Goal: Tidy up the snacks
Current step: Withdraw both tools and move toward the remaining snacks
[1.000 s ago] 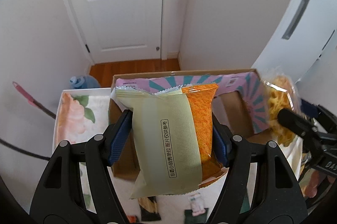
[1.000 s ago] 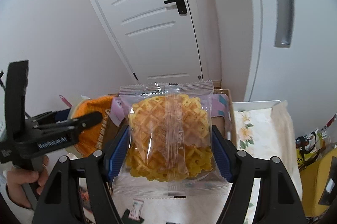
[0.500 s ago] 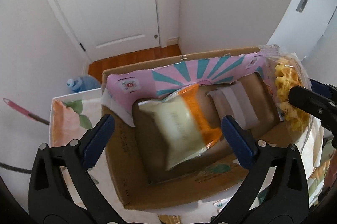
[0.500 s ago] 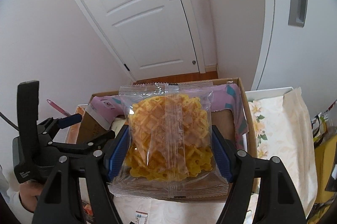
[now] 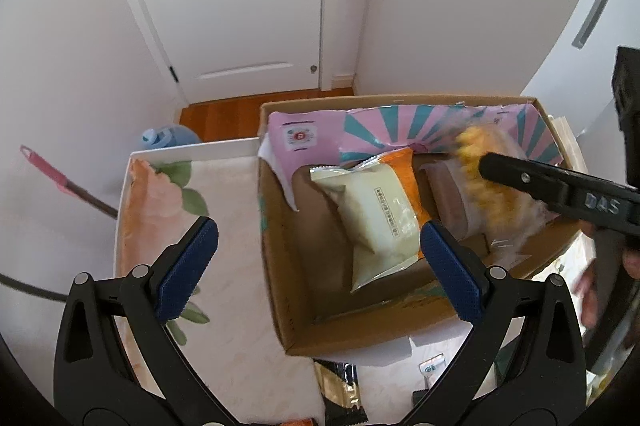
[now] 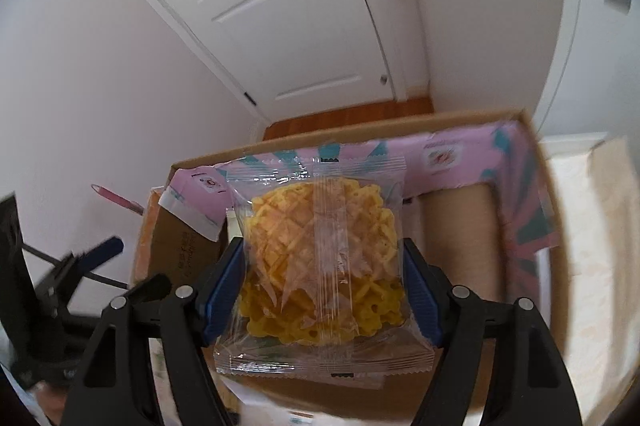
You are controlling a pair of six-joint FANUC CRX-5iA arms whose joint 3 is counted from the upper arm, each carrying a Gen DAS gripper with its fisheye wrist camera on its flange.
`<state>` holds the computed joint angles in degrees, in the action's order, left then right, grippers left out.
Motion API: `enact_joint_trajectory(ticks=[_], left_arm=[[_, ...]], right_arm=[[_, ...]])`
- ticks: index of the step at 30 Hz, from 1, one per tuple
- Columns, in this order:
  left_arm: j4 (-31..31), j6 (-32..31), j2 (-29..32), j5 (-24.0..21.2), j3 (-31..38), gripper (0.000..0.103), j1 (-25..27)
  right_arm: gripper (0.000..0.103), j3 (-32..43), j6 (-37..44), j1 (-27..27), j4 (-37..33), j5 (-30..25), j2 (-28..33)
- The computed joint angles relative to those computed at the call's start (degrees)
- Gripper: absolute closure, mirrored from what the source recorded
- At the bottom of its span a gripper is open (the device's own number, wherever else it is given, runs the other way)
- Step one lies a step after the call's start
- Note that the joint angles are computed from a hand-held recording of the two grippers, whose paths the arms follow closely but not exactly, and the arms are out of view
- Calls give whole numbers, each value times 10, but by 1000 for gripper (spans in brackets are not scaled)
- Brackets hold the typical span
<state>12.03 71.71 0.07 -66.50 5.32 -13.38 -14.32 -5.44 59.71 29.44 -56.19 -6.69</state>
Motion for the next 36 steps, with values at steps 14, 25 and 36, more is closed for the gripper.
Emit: enact_joint_trajectory(ticks=[14,25,36], left_arm=[[9,26,-71,6,-41,2,24],[10,55,-156,11,-95,2,44],[-12,85,-259,-28,-150,2,71]], right_arm=[[3,-43,-68,70,120,-86,-45],[3,-38,-48,155,153,-156,-70],[3,-24,-31,250,159,-221,-64]])
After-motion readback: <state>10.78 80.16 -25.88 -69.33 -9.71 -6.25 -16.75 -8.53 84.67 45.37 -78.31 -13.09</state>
